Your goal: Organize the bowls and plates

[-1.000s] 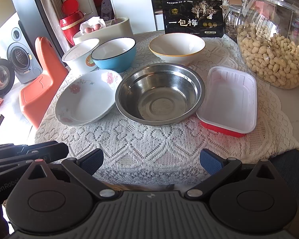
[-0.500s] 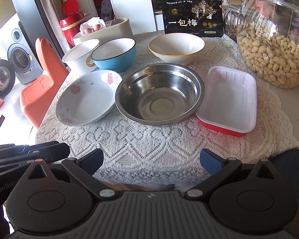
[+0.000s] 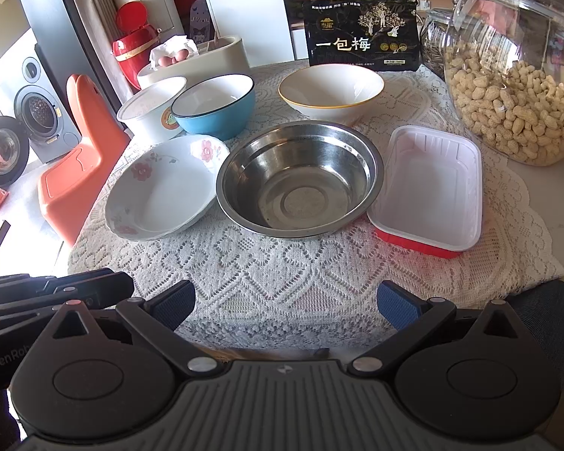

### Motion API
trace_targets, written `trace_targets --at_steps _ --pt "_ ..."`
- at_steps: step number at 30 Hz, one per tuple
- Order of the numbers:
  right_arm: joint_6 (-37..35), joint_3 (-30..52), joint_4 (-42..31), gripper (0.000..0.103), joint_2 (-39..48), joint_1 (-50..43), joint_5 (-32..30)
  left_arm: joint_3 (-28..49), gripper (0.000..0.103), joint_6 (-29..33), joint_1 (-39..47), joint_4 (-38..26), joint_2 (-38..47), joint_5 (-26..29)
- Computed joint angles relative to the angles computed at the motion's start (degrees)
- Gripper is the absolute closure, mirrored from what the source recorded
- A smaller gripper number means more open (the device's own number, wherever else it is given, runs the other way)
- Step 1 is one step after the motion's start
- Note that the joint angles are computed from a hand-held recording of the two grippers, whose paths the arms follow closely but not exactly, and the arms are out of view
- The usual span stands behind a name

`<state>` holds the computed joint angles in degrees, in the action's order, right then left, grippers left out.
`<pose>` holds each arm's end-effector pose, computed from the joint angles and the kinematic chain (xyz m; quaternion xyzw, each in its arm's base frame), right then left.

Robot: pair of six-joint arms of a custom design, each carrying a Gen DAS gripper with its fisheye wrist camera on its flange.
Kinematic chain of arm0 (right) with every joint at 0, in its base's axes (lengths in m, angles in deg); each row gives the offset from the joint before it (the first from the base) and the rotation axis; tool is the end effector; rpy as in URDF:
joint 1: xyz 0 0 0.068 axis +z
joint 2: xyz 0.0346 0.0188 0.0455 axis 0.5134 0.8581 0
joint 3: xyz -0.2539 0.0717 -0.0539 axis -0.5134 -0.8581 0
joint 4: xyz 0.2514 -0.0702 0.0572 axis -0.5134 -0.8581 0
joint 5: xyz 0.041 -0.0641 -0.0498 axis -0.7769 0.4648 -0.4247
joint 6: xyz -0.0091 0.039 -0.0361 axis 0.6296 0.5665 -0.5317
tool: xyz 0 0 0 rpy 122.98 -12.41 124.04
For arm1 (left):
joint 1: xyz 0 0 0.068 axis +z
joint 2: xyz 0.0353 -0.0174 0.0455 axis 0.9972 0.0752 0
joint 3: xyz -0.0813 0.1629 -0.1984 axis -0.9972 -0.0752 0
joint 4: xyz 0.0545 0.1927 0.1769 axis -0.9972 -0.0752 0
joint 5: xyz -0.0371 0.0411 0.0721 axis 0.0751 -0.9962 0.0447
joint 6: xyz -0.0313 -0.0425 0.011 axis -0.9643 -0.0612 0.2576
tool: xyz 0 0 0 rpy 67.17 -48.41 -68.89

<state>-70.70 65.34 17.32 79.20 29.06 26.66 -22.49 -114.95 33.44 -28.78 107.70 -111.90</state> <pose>0.2284 0.0090 0.2561 -0.2535 0.9086 0.1651 0.2879 0.1270 -0.1291 0.2700 -0.1824 0.9129 -0.0105 0.3650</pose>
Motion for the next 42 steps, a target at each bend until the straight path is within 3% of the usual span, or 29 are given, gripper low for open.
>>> trace_targets --at_steps 11,21,24,27,29,31,33,35,38,39,42 --pt "0.3 0.6 0.8 0.0 1.9 -1.1 -1.2 0.0 0.087 2.1 2.4 3.2 0.4 1.8" --pt "1.0 0.7 8.6 0.0 7.2 -3.5 -4.6 -1.9 0.087 15.7 14.8 13.9 1.6 6.6" --pt "0.0 0.4 11.2 0.0 10.2 -4.8 -6.2 -3.3 0.086 21.4 18.3 20.2 1.6 8.6" --pt "-0.7 2.5 12.1 0.0 14.8 -7.8 -9.0 -4.7 0.086 29.7 22.3 29.7 2.1 14.9" --pt "-0.1 3.4 15.3 0.0 16.5 -9.7 -9.1 -3.9 0.086 35.6 26.7 35.9 5.0 24.0" --pt "-1.1 4.4 18.9 0.0 18.1 -11.7 -10.6 -0.3 0.086 39.9 30.0 39.7 11.5 31.9" --pt "-4.6 6.2 20.7 0.0 20.1 -13.3 -12.5 5.3 0.086 42.5 31.4 40.4 19.1 34.3" --pt "-6.8 8.2 21.7 0.0 22.1 -13.0 -8.8 14.3 0.086 41.8 32.0 36.4 28.5 34.3" --pt "-6.0 9.8 25.8 0.001 25.7 -13.0 -4.6 27.8 0.086 42.3 36.7 29.9 41.7 46.1" --pt "-5.5 12.0 24.6 0.002 28.1 -13.2 -4.5 32.2 0.086 42.5 37.6 27.6 45.6 48.0" --pt "-3.7 23.7 13.3 0.013 38.5 -14.4 -7.9 44.1 0.086 43.4 38.0 20.4 55.3 46.7"
